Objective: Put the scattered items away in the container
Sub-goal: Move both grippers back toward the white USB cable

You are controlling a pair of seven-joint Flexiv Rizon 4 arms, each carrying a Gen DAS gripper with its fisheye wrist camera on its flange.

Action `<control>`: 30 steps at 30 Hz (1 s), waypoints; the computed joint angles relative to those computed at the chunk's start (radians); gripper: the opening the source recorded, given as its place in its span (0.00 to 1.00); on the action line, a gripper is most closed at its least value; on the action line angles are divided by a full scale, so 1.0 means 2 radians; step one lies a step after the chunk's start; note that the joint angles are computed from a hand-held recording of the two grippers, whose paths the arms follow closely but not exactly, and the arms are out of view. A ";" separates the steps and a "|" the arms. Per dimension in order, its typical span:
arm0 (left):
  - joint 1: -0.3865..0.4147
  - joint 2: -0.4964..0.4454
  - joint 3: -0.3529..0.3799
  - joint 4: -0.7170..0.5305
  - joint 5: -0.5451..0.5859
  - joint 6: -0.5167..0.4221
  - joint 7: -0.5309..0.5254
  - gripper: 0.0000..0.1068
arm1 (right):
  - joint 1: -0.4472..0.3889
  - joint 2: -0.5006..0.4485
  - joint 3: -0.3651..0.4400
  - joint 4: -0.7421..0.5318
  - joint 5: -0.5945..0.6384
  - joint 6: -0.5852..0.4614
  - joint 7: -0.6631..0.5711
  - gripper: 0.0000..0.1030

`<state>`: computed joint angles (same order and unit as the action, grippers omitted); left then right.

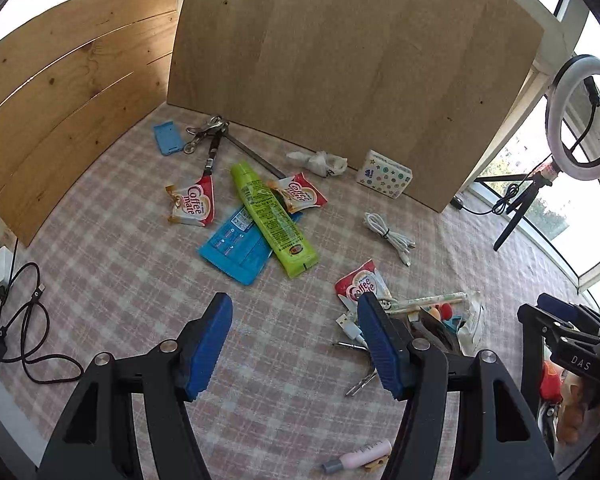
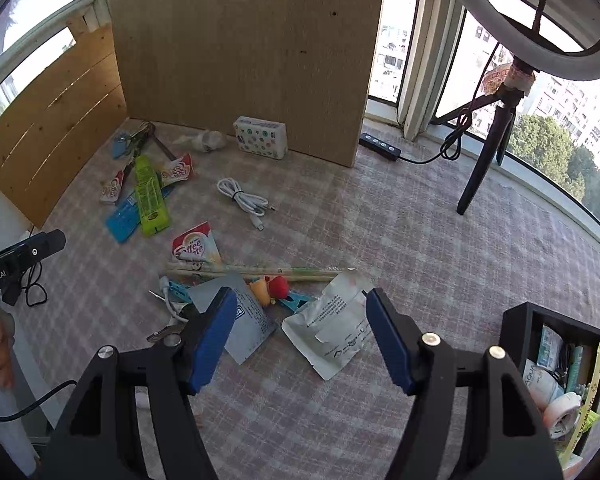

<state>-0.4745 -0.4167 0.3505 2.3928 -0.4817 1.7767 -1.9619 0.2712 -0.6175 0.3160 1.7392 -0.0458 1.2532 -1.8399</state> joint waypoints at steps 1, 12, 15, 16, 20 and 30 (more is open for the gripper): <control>0.031 0.001 -0.023 0.000 0.008 0.003 0.001 0.58 | 0.008 -0.005 -0.004 -0.008 -0.007 -0.004 0.001 0.64; 0.214 -0.037 -0.180 -0.025 0.098 0.014 0.007 0.54 | 0.036 -0.059 -0.004 -0.089 -0.021 -0.078 -0.031 0.60; 0.220 -0.052 -0.191 -0.041 0.108 -0.005 0.017 0.53 | 0.043 -0.076 -0.008 -0.111 -0.020 -0.091 -0.034 0.60; 0.223 -0.056 -0.195 -0.045 0.111 -0.008 0.019 0.52 | 0.046 -0.081 -0.010 -0.119 -0.021 -0.094 -0.036 0.60; 0.249 -0.075 -0.217 -0.072 0.127 -0.024 0.043 0.52 | 0.060 -0.107 -0.015 -0.155 -0.030 -0.113 -0.044 0.59; 0.303 -0.134 -0.270 -0.169 0.152 -0.103 0.197 0.49 | 0.089 -0.175 -0.022 -0.251 -0.042 -0.162 -0.085 0.55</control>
<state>0.1319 -0.6841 -0.1897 2.0546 -0.1779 1.5706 -1.5687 0.4502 -0.9666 0.2714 1.2374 -0.1308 0.9297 -2.0106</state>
